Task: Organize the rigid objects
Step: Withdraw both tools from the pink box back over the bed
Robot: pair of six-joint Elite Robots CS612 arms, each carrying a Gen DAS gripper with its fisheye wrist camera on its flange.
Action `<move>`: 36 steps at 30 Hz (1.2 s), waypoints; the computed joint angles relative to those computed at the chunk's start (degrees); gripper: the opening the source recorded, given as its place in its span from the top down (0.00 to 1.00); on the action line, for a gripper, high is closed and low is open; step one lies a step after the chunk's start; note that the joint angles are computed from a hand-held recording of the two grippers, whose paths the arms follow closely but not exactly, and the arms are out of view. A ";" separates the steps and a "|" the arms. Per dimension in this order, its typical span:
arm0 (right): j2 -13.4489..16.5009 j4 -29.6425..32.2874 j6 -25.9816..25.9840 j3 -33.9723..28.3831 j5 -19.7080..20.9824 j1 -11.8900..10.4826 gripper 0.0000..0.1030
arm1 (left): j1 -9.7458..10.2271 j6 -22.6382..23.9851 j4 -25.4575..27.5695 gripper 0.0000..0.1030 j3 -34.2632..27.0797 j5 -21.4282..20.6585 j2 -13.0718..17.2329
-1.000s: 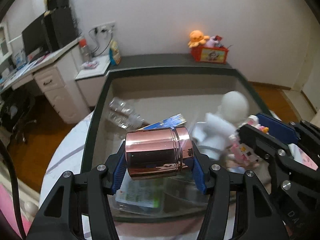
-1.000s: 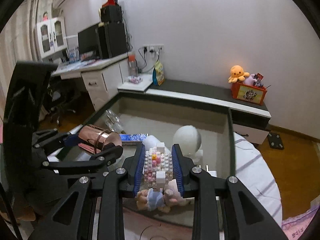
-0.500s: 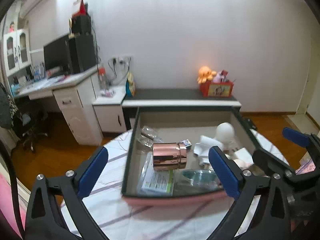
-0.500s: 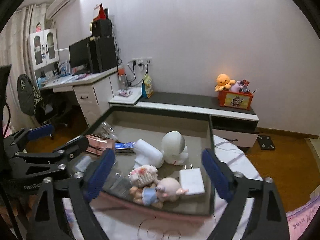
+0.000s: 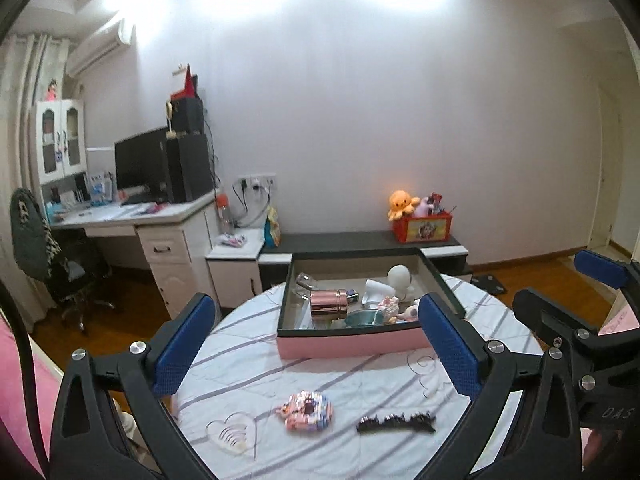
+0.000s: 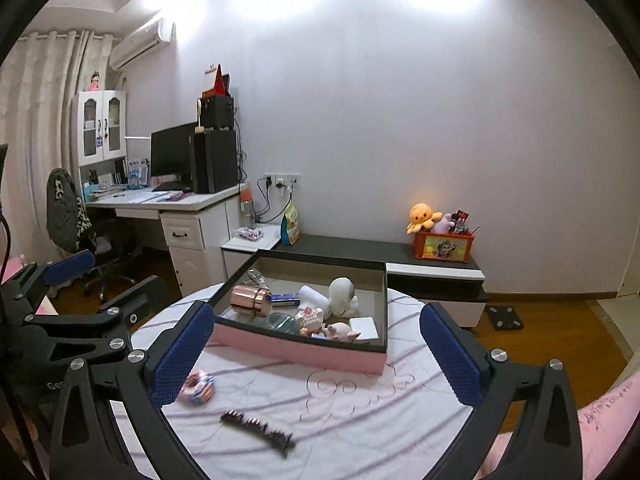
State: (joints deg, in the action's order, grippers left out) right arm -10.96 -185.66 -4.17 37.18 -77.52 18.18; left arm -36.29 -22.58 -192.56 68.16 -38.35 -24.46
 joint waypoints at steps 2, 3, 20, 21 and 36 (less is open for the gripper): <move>-2.36 -3.57 0.46 4.92 -0.09 -0.05 0.00 | -0.80 0.83 -2.02 0.00 1.33 1.14 -0.67; -3.30 -5.05 0.75 6.89 0.00 -0.11 0.00 | -1.11 1.31 -2.95 0.00 1.79 1.63 -0.91; -10.27 -19.21 1.37 21.61 -1.05 -0.13 0.00 | -4.56 6.54 -12.67 0.00 6.53 7.33 -3.21; -10.25 -19.26 1.46 21.56 -0.97 -0.14 0.00 | -4.55 6.70 -13.01 0.00 6.51 7.28 -3.16; -9.30 -17.56 1.02 19.84 -1.74 0.03 0.00 | -3.83 4.69 -10.72 0.00 6.35 6.01 -2.96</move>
State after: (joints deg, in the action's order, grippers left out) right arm -20.26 -203.23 -3.15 57.02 -79.26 18.22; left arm -40.12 -17.89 -203.28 74.51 -32.35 -27.42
